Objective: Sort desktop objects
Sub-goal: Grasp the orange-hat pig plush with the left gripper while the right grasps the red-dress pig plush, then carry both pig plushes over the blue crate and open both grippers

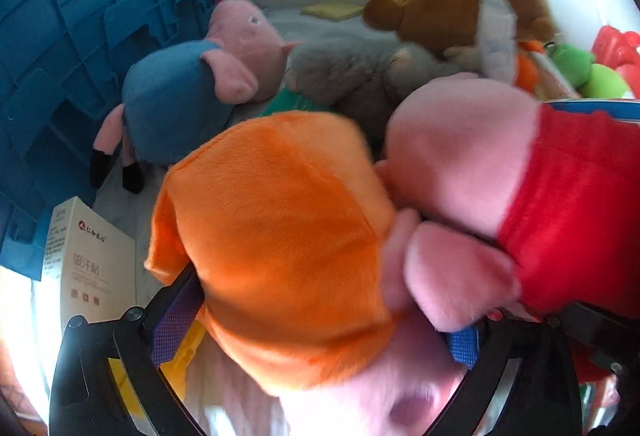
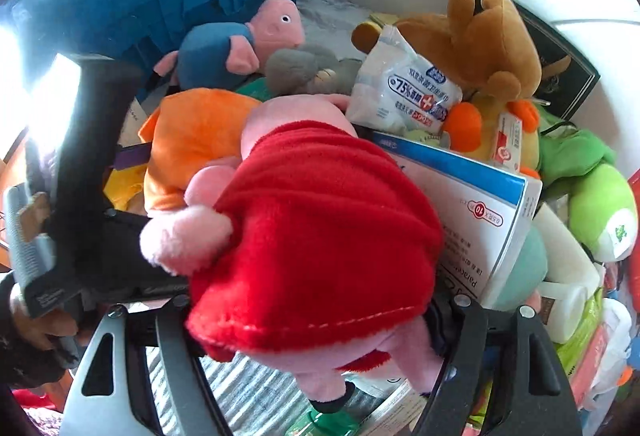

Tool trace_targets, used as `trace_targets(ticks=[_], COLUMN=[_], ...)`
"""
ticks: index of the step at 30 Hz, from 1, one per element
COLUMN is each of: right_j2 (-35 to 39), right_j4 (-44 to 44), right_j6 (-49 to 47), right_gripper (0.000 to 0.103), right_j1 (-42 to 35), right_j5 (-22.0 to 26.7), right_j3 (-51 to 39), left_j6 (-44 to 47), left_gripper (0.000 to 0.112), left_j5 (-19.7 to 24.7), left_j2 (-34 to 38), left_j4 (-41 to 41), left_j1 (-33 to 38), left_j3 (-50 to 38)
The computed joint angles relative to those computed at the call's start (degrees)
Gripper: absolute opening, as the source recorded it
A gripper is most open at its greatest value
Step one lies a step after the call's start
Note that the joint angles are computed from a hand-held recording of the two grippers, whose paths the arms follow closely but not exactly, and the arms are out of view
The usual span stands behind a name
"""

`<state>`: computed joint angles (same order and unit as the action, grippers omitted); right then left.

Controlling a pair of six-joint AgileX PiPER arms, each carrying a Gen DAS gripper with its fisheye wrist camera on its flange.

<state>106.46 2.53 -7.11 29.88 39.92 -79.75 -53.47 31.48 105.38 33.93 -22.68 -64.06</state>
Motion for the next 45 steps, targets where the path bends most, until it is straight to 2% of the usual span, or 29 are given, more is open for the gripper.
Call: trace_targets(ticks=[3, 5, 9, 14, 17, 23, 27, 32, 39, 45], right_j2=[1.52, 1.62, -0.71, -5.54, -7.61, -12.19, -14.73, -18.48, -20.01, -19.28], right_j4=[-2.53, -6.12, -10.95, -14.27, -23.15, -38.99, -41.22, -42.05, -45.11, -47.81], right_j6=[1.46, 5.09, 11.98, 18.67, 29.03, 45.72, 47.6, 48.67, 51.08, 52.77], right_gripper=[0.076, 0.076, 0.075, 0.074, 0.073, 0.073, 0.073, 0.073, 0.073, 0.073], right_j1=[1.48, 2.97, 4.72, 6.15, 9.0, 14.73, 15.89, 15.95, 18.31, 22.08], right_j5=[0.62, -0.33, -3.64, -8.02, -10.44, -10.23, -9.17, -7.85, -4.91, -1.89], right_j3=[-1.39, -0.7, 3.61, 9.74, 11.99, 14.46, 13.19, 10.16, 3.52, -4.43], left_j6=[3.62, 3.45, 2.19, -5.23, -5.3, -3.75, -2.04, -0.07, 2.7, 6.88], left_gripper=[0.1, 0.087, 0.075, 0.073, 0.073, 0.073, 0.073, 0.073, 0.073, 0.074], left_j5=[-1.89, -2.91, -3.39, -1.22, 0.5, 4.93, 9.41, 17.69, 27.01, 30.89], left_j2=[0.97, -0.69, -4.94, -12.13, -15.56, -22.1, -27.22, -34.01, -39.36, -45.08], left_j4=[-1.76, -0.03, 4.57, 14.3, 15.77, 15.74, 14.32, 14.28, 16.53, 17.11], left_j1=[2.09, 2.05, 1.28, -0.67, -1.61, -3.72, -6.32, -10.26, -12.15, -10.3], left_j3=[-0.15, 1.7, 6.19, 12.11, 13.47, 13.03, 12.17, 8.13, 0.61, -3.27])
